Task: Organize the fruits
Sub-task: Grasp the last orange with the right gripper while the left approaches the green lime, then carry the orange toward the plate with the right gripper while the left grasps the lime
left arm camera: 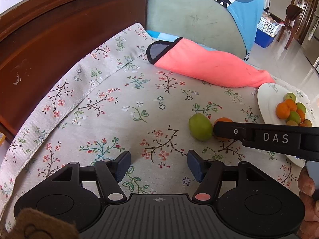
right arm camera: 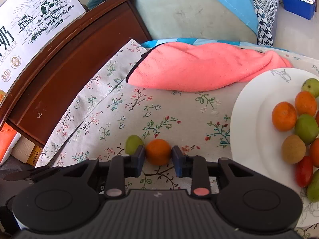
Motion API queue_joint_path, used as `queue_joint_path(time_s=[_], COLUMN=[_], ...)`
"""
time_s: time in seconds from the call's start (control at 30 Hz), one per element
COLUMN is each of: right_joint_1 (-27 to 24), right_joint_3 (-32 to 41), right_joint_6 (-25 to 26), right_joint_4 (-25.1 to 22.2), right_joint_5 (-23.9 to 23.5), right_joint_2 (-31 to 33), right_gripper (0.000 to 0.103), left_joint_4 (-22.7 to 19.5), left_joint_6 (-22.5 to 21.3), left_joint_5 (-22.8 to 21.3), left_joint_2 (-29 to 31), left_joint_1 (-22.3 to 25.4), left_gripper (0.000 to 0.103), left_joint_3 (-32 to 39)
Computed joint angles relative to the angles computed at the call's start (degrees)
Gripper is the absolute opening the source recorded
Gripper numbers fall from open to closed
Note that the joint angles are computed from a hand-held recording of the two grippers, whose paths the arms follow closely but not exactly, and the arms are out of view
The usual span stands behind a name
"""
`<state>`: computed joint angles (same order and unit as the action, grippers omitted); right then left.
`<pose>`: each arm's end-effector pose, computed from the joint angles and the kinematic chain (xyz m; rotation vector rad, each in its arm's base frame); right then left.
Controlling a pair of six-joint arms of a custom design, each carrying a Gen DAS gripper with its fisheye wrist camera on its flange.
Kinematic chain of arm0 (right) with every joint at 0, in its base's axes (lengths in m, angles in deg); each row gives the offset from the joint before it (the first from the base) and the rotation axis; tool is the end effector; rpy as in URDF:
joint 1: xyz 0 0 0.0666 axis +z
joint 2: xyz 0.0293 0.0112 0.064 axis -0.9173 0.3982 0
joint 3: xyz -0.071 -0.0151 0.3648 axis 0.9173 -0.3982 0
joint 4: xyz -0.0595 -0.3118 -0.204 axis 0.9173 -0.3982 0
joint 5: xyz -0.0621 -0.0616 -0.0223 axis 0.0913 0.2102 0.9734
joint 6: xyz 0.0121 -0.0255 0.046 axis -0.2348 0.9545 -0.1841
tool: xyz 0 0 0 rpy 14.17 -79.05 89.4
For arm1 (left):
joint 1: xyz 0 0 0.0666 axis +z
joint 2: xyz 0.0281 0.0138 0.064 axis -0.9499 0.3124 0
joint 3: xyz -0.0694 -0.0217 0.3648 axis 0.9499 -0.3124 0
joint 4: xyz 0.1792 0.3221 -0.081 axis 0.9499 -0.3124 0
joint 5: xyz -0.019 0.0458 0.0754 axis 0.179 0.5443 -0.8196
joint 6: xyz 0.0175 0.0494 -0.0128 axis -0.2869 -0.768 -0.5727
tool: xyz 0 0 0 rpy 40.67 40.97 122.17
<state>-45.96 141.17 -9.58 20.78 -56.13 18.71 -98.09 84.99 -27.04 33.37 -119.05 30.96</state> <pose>0.4701 0.1887 0.2553 -0.2809 2.4817 0.6857 0.4107 -0.4228 0.2656 -0.1704 2.5335 -0.0341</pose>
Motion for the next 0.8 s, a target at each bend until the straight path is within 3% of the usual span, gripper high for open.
queue_joint_path(time_s=[0.57,0.8], right_joint_1=[-3.1,-4.3], right_joint_3=[-2.1,-3.1], right_joint_6=[-1.7,-2.2], right_joint_4=[1.3,2.1], right_joint_5=[0.5,-0.4], right_joint_2=[-3.8,-5.3], right_gripper=[0.029,0.029], left_joint_4=[6.3,6.6], left_joint_6=[0.8,0.5], left_joint_5=[-0.1,-1.3], left_joint_2=[1.8,4.3], left_joint_1=[-0.1,-0.2], left_gripper=[0.062,0.059], left_joint_3=[2.1,4.6])
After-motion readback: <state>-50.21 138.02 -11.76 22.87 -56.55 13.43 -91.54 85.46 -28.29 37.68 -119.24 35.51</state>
